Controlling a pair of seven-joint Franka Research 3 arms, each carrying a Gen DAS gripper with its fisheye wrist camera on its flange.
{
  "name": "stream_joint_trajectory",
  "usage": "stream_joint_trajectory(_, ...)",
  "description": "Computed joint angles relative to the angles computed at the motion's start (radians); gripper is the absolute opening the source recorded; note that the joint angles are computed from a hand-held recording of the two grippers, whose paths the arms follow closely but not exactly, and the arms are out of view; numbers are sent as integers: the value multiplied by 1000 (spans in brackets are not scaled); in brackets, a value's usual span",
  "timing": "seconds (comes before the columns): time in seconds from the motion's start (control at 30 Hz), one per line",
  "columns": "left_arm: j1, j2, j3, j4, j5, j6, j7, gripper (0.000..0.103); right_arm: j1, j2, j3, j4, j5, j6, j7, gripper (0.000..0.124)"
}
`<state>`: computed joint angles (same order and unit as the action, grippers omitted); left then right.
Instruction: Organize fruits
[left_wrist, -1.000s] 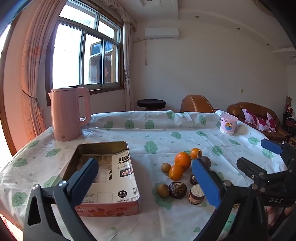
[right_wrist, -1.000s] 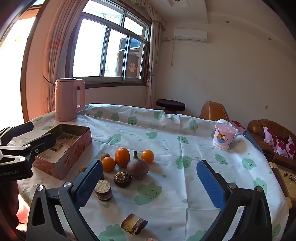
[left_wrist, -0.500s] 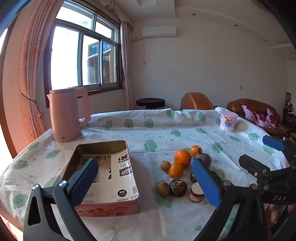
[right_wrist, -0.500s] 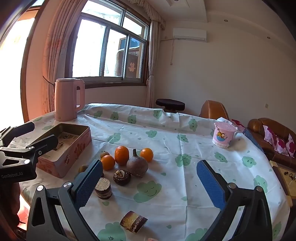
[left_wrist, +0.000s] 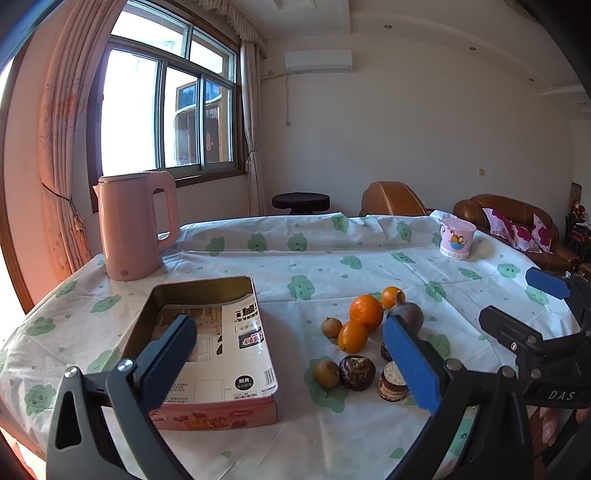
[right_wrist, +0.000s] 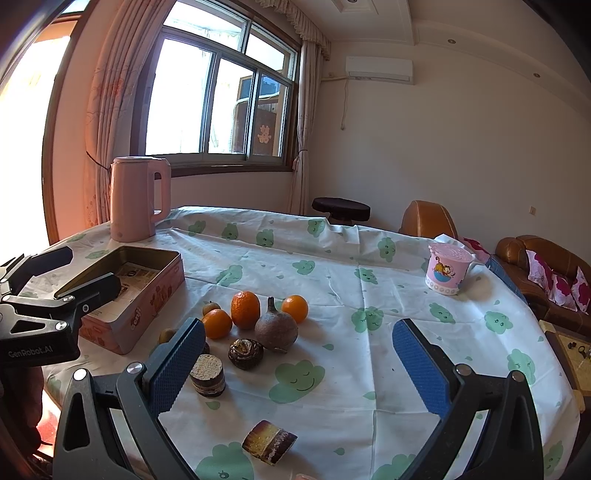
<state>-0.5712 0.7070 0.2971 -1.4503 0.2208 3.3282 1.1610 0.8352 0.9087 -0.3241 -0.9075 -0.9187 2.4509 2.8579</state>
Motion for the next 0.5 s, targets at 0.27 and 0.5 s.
stream_joint_trajectory(0.27,1,0,-1,0,-1,-1,2,103,4,-15,-4,-25,-11,10,15,102)
stream_joint_trajectory(0.5,2,-1,-3,2,0,-4,1,103,2,7,2,6,-5,0,5,102)
